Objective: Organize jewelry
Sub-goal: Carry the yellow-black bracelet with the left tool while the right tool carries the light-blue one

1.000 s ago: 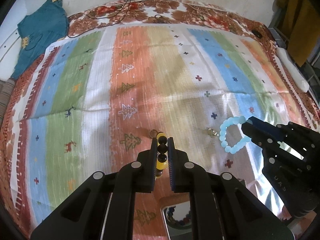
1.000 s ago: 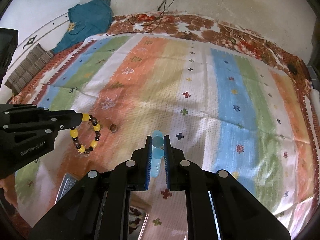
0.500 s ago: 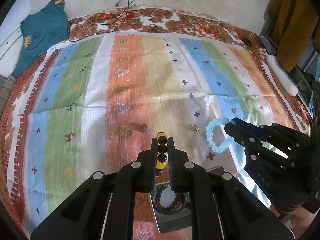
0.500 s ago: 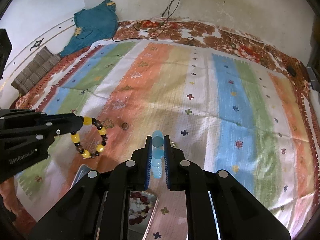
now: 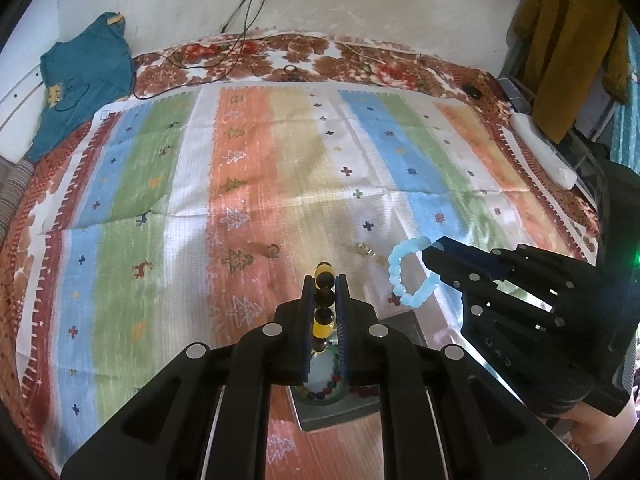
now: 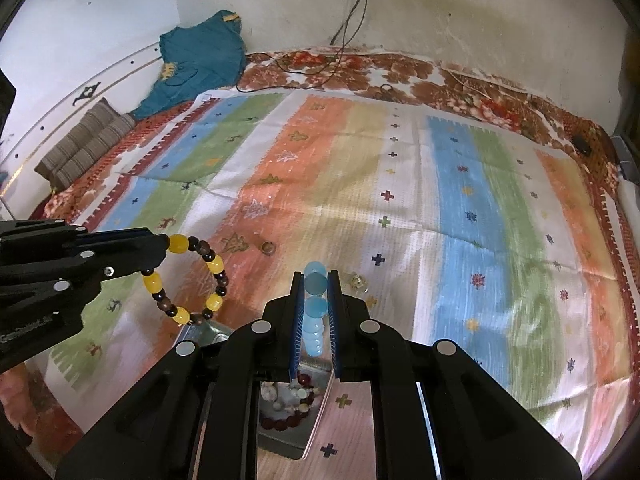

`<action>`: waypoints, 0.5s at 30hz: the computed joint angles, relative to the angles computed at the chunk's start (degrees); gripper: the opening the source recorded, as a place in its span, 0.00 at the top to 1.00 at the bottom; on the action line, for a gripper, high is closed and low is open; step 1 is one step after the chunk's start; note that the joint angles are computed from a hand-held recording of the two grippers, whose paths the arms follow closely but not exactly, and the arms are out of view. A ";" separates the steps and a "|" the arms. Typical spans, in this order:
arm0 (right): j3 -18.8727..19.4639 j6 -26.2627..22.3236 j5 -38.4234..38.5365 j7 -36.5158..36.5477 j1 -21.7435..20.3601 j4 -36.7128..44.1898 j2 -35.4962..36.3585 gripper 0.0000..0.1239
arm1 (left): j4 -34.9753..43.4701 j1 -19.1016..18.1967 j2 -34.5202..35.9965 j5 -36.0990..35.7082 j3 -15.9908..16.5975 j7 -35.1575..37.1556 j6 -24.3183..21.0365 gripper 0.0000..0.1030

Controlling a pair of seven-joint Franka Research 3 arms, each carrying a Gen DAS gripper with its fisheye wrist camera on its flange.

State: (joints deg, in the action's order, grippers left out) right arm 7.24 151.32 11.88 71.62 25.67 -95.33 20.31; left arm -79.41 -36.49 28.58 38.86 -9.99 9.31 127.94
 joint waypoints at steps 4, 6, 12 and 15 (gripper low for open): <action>0.13 0.20 0.11 -0.57 -0.09 -1.97 -1.34 0.90 | -1.14 -0.37 -0.83 0.31 -0.17 -0.72 -0.03 0.91; 0.40 0.54 0.65 -1.18 -0.31 -3.17 -2.28 0.90 | -1.36 -0.48 -1.04 0.53 -0.26 -0.98 -0.20 0.91; 1.18 1.12 2.82 -3.21 -0.75 -6.26 -4.80 0.90 | -3.14 -0.94 -2.43 1.63 -0.73 -2.10 -0.13 0.91; 1.39 1.45 3.51 -4.20 -0.73 -7.68 -5.92 0.90 | -3.43 -1.11 -2.61 1.87 -1.04 -2.44 -0.28 0.91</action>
